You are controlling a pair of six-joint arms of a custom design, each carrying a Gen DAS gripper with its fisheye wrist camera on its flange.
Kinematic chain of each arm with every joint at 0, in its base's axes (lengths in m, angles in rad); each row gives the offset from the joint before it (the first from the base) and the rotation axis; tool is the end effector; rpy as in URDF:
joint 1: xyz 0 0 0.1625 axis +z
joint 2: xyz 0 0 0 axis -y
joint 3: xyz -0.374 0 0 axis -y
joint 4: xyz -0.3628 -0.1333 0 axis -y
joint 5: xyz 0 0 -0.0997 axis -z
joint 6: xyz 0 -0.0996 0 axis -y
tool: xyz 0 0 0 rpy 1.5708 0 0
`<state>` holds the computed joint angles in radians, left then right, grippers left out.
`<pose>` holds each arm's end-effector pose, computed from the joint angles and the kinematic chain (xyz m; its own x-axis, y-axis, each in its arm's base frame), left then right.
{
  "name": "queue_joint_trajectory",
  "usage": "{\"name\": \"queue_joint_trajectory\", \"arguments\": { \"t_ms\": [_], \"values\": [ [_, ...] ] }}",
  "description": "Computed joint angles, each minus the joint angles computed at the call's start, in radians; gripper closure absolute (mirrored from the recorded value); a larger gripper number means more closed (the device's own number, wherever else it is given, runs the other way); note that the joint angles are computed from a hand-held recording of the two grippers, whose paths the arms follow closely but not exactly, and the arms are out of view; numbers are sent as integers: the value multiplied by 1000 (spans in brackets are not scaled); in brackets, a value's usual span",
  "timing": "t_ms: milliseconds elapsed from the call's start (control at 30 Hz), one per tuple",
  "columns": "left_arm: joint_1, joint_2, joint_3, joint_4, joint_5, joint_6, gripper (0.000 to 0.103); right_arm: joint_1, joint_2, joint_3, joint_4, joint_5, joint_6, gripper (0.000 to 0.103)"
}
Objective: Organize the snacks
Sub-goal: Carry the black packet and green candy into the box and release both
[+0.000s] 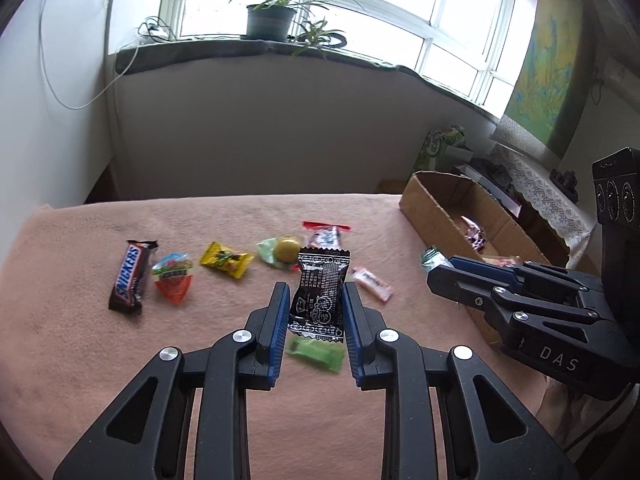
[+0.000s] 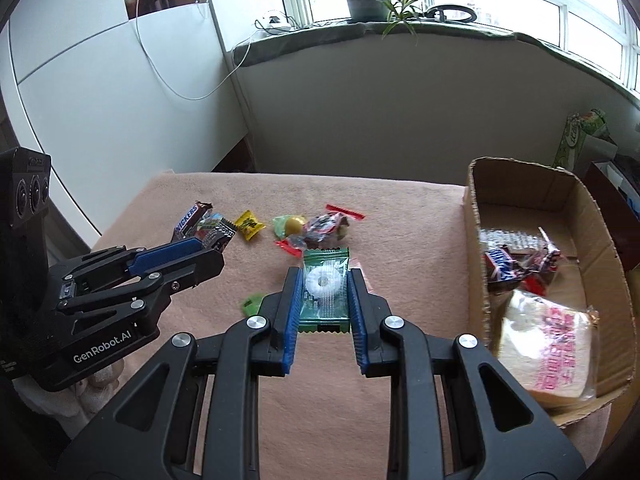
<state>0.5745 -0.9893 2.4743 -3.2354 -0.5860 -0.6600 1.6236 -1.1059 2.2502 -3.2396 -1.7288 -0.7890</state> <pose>-0.1716 -0.3687 0.0772 -0.8425 -0.0250 -0.5381 0.3916 0.6574 -0.6437 0.1414 -0.4465 0.1313 -0.6653 -0.5947 0.4513 -0.7350 0.6278 -0.2562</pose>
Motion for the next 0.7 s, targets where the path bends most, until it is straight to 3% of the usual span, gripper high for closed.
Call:
{"name": "queue_joint_trajectory", "arguments": {
  "t_ms": [367, 700],
  "values": [
    [53, 224, -278, -93, -81, 193, 79, -90, -69, -123, 125, 33, -13, 80],
    [110, 344, -494, -54, -150, 313, 79, -134, -44, -270, 220, 13, 8, 79]
  ]
}}
